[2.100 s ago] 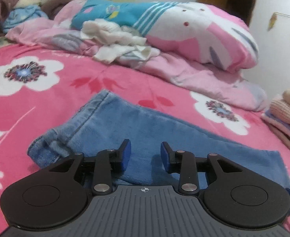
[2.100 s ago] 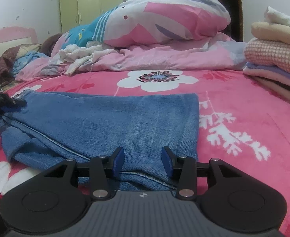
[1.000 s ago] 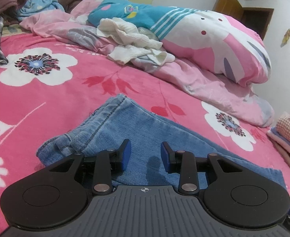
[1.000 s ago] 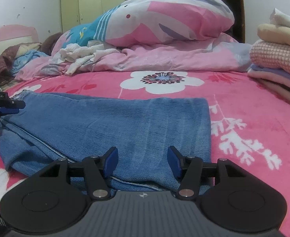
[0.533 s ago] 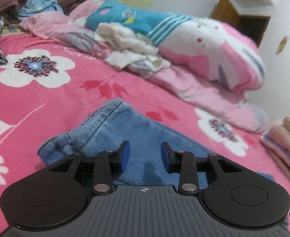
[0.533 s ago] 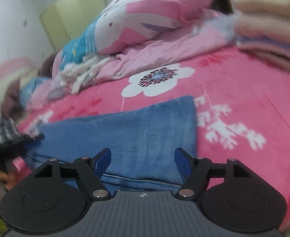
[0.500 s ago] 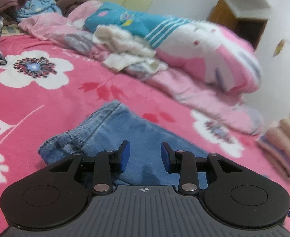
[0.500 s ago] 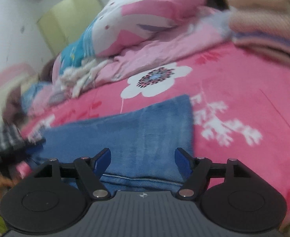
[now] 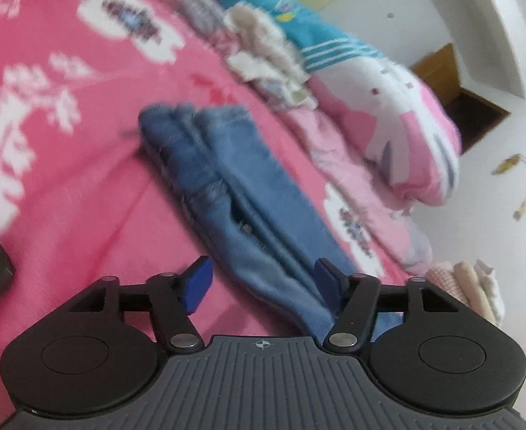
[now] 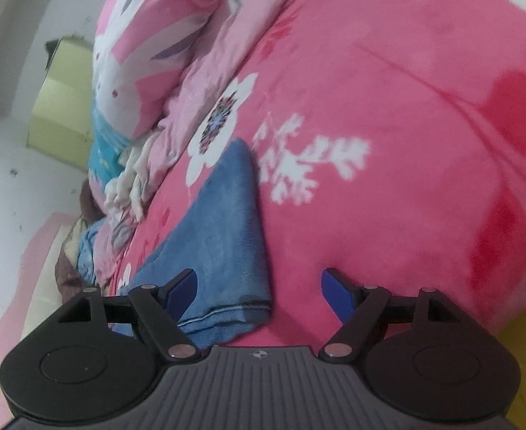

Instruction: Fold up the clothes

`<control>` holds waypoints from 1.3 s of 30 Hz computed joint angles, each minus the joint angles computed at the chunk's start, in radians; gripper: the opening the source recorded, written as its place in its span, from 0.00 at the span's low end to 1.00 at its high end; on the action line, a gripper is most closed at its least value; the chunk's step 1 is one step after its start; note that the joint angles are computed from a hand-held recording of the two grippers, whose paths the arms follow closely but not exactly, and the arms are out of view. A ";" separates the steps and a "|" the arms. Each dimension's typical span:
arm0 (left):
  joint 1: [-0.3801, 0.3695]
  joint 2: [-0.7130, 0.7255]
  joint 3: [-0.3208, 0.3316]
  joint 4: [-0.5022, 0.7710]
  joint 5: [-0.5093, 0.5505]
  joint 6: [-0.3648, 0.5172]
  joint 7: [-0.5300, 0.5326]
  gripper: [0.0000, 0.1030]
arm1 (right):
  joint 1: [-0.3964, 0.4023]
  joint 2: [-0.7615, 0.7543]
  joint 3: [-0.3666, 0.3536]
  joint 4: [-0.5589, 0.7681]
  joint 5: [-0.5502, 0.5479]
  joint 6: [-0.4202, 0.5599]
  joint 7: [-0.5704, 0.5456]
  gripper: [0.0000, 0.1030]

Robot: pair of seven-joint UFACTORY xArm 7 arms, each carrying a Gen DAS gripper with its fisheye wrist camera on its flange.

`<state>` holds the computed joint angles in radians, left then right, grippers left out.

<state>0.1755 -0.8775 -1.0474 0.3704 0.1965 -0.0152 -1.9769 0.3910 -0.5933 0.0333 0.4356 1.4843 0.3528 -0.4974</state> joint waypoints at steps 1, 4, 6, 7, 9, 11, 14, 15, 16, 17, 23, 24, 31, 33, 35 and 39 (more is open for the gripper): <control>0.024 0.012 -0.015 0.011 0.001 0.000 -0.004 0.62 | 0.002 0.020 -0.014 0.014 0.007 0.020 -0.013 0.77; 0.096 0.004 -0.060 0.032 -0.006 -0.012 -0.032 0.63 | -0.011 0.080 -0.038 0.057 0.032 0.091 -0.052 0.77; 0.140 0.006 -0.078 0.037 -0.018 -0.028 -0.054 0.63 | -0.027 0.121 -0.041 0.086 0.050 0.131 -0.085 0.77; 0.160 0.006 -0.088 0.039 -0.024 -0.038 -0.065 0.63 | -0.037 0.143 -0.038 0.103 0.056 0.148 -0.099 0.77; 0.203 0.018 -0.103 0.055 -0.024 -0.041 -0.068 0.63 | -0.057 0.183 -0.029 0.135 0.061 0.173 -0.117 0.71; 0.236 0.032 -0.119 0.083 -0.018 -0.013 -0.060 0.61 | -0.073 0.220 -0.024 0.163 0.069 0.201 -0.141 0.61; 0.258 0.051 -0.140 0.143 0.001 0.094 -0.048 0.45 | -0.098 0.265 -0.004 0.198 0.047 0.207 -0.149 0.37; 0.260 0.054 -0.145 0.156 0.004 0.117 -0.054 0.41 | -0.104 0.277 0.002 0.208 0.032 0.204 -0.146 0.28; 0.262 0.057 -0.150 0.169 0.009 0.140 -0.060 0.35 | -0.110 0.287 -0.006 0.216 0.030 0.222 -0.153 0.14; 0.259 0.062 -0.152 0.184 0.014 0.169 -0.063 0.32 | -0.118 0.297 -0.016 0.223 0.031 0.246 -0.162 0.09; 0.201 0.087 -0.104 0.215 0.037 0.208 -0.097 0.21 | -0.165 0.322 -0.034 0.309 -0.023 0.328 -0.213 0.06; 0.194 0.093 -0.098 0.220 0.044 0.198 -0.096 0.21 | -0.174 0.336 -0.033 0.336 -0.054 0.328 -0.206 0.06; 0.210 0.142 -0.144 0.238 0.077 0.095 -0.055 0.20 | -0.228 0.502 -0.033 0.526 -0.272 0.345 -0.123 0.07; 0.217 0.136 -0.154 0.201 0.061 0.025 -0.062 0.24 | -0.242 0.555 -0.019 0.553 -0.337 0.342 -0.072 0.11; 0.205 0.118 -0.144 0.147 0.036 -0.064 -0.064 0.28 | -0.257 0.563 -0.012 0.533 -0.293 0.346 -0.098 0.14; 0.080 0.088 -0.056 0.088 0.029 -0.059 0.036 0.36 | -0.259 0.423 0.014 0.435 -0.336 0.201 -0.035 0.33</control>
<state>0.2551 -0.7897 -1.1035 0.4582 0.2258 -0.0742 -1.9405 0.1324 -0.1701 0.0474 0.8705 1.1486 0.5541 -0.5326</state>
